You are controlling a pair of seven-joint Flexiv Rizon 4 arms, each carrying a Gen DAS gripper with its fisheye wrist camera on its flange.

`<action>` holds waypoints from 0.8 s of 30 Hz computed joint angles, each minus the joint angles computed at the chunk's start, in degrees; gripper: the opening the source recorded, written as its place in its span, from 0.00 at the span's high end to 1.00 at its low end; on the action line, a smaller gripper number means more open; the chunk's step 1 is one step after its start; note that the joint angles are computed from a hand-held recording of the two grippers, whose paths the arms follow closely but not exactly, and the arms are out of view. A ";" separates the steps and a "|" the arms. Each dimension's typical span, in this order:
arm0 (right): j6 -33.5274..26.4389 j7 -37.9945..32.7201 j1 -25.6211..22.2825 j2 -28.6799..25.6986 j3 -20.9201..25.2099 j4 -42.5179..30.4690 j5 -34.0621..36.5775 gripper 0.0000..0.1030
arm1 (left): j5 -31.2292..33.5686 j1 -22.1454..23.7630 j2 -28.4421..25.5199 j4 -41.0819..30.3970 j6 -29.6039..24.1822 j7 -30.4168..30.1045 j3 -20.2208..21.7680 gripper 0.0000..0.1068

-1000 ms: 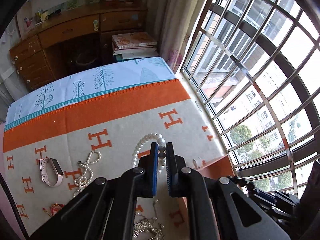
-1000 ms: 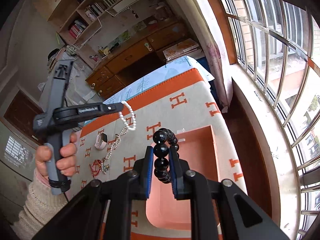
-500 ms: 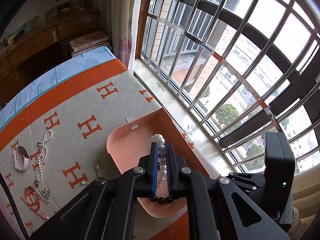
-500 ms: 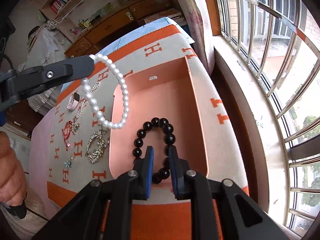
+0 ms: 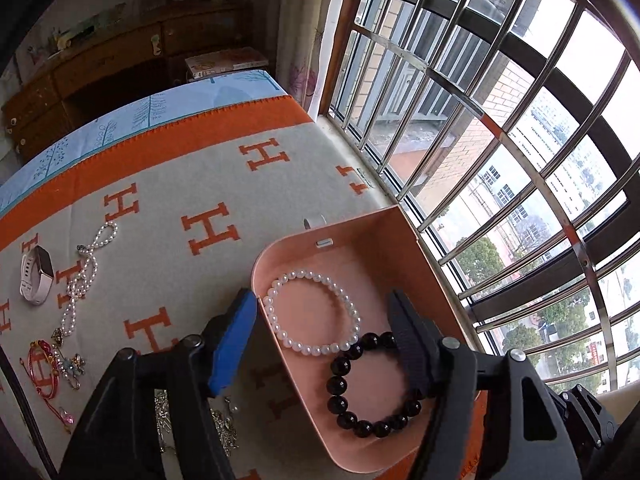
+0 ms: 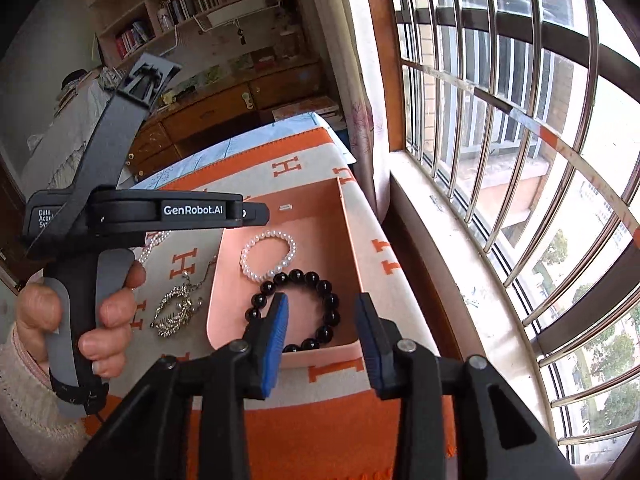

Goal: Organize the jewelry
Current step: 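Lower both bracelets into the pink box and open both tools, then grasp the red string bracelet with the left tool while the right tool approaches the watch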

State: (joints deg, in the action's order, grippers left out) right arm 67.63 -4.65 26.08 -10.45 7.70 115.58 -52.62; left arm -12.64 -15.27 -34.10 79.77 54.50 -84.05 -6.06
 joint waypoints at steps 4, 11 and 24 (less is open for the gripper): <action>2.30 -1.34 -0.43 -0.50 0.13 -0.26 0.41 0.66 | 3.23 -1.33 3.62 4.34 3.87 -2.04 2.51 0.32; 1.29 -11.70 1.33 -1.48 2.76 -2.73 9.32 0.66 | 7.81 -1.36 10.85 12.56 5.10 -4.93 4.34 0.32; 0.58 -13.61 4.44 0.68 3.45 -1.50 14.48 0.45 | 13.08 1.08 26.57 31.74 11.44 -14.68 5.97 0.26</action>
State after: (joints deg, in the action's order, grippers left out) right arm 68.21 -18.25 30.51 -9.78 11.15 114.08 -38.14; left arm 0.44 -14.19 -7.54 111.51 65.94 -98.73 -0.09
